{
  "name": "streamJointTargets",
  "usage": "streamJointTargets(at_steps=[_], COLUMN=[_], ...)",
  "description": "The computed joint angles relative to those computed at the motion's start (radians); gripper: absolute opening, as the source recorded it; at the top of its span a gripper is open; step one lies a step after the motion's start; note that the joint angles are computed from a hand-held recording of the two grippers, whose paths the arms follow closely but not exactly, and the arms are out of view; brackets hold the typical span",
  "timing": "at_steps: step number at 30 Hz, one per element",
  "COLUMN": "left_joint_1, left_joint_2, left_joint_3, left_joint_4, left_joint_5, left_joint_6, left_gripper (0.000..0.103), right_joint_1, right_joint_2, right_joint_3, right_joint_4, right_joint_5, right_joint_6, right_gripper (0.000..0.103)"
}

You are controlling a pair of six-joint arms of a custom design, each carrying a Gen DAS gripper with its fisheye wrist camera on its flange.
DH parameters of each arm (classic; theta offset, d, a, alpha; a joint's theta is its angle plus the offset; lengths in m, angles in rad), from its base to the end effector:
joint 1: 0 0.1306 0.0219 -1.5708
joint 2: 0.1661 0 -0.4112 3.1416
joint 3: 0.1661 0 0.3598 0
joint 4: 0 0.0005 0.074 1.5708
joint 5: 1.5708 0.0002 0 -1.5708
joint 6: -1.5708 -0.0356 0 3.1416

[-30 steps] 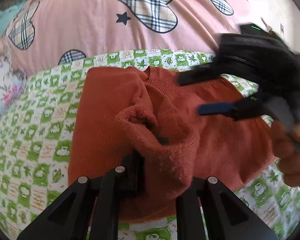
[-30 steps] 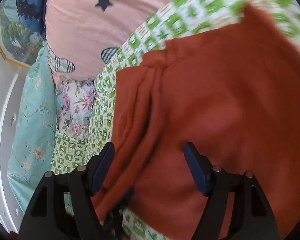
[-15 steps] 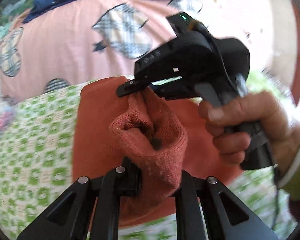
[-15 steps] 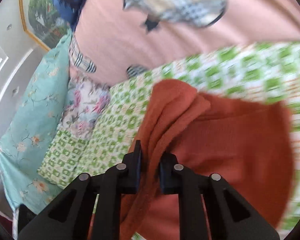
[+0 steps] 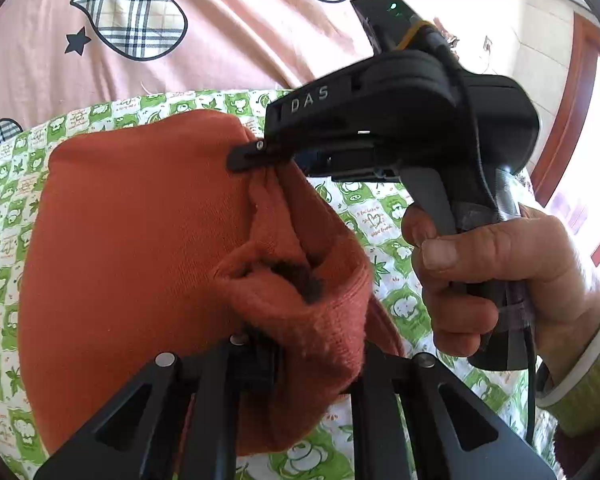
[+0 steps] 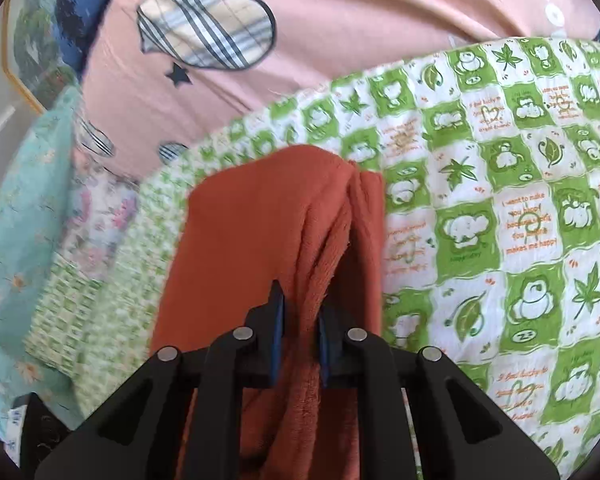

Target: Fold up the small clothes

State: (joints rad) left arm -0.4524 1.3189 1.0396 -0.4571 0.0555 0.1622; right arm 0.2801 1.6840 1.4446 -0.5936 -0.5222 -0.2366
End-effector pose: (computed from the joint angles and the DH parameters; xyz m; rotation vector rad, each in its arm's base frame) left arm 0.3709 -0.1830 0.3674 0.3661 2.3067 -0.3749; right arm 0.5288 0.1701 0.3628 -0.3028 2.4159 0.8648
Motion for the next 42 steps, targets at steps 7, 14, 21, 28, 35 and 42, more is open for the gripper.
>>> streamJointTargets(at_steps=[7,14,21,28,35,42], left_joint_1=[0.03,0.185,0.459,0.525,0.484,0.645], left_joint_2=[-0.018,-0.216,-0.099,0.074,0.062,-0.19], left_joint_3=[-0.004,-0.094,-0.023,0.057,0.048,-0.025], left_joint_4=[-0.096,-0.162,-0.229,-0.222,-0.183,-0.342], left_joint_5=[0.116,0.191,0.366,0.524,0.548,0.647], left_joint_6=[-0.02,-0.029,0.023,0.072,0.016,-0.093], left_gripper=[0.044,0.086,0.094,0.094,0.027,0.023], right_joint_1=[-0.01,-0.063,-0.028,-0.015,0.001,0.116], right_joint_2=[-0.036,-0.13,-0.07,-0.002,-0.043,-0.16], right_joint_3=[-0.057,-0.17,-0.131,-0.091,-0.154,-0.286], right_joint_4=[0.014,0.101,0.007,-0.018,0.06,0.224], right_joint_5=[0.122,-0.027,-0.038,-0.091,-0.099,-0.169], right_joint_6=[-0.005,-0.106,-0.064,-0.055,-0.138,-0.234], right_gripper=[0.035,0.086,0.086,0.077,0.029,0.025])
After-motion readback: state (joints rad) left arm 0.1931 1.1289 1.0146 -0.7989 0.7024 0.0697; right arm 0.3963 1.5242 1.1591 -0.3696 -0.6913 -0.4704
